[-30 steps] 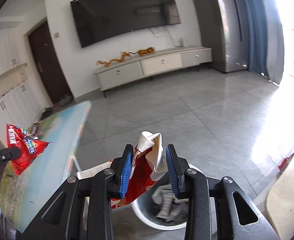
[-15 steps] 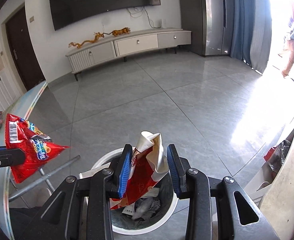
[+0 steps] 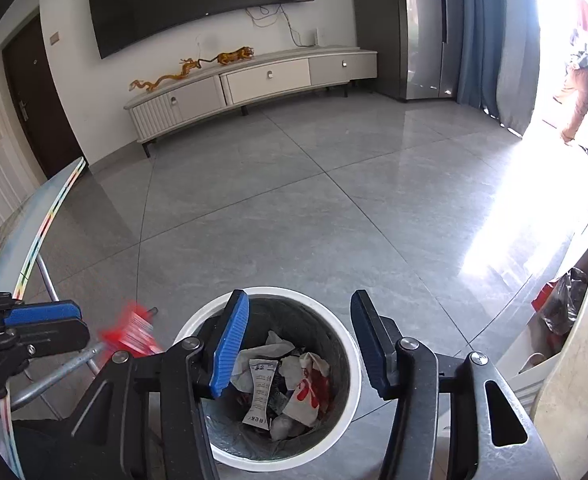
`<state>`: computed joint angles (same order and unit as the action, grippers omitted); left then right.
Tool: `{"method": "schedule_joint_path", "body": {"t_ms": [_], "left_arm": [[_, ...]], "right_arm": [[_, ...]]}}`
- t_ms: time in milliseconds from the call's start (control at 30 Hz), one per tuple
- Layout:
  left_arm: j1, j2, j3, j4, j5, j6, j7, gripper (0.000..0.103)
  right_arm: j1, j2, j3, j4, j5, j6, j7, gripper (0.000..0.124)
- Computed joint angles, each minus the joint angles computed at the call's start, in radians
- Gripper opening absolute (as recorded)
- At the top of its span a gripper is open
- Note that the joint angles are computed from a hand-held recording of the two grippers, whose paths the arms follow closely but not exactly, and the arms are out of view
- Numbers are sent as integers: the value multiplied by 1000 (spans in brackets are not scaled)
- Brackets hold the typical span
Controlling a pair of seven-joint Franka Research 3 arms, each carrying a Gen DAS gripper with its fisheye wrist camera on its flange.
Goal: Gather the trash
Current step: 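Open both grippers to drop the chip bag and paper bag into the bin, then move both empty grippers back toward the brown wrapper on the table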
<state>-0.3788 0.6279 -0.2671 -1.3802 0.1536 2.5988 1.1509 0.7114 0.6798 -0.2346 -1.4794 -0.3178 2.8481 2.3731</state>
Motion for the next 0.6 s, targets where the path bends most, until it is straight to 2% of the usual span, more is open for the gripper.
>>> {"method": "schedule_joint_path", "body": {"t_ms": [167, 267, 333, 433, 500, 600], "left_arm": [[2, -61, 13, -76, 15, 39, -24, 42], [-15, -145, 54, -177, 75, 97, -98, 42], [-58, -212, 120, -251, 181, 137, -214, 42], [-113, -308, 207, -347, 380, 157, -425, 42], [-152, -373, 259, -401, 544, 133, -581, 42], [-175, -467, 279, -472, 737, 37, -757, 42]], "right_arm": [[44, -50, -47, -62, -45, 19, 58, 56], [66, -80, -67, -91, -86, 32, 87, 59], [82, -100, -75, -104, -118, 42, 107, 62], [103, -118, -78, -105, -165, 49, 130, 62], [117, -125, -76, -99, -196, 56, 144, 66], [129, -128, -67, -80, -231, 63, 154, 76]]}}
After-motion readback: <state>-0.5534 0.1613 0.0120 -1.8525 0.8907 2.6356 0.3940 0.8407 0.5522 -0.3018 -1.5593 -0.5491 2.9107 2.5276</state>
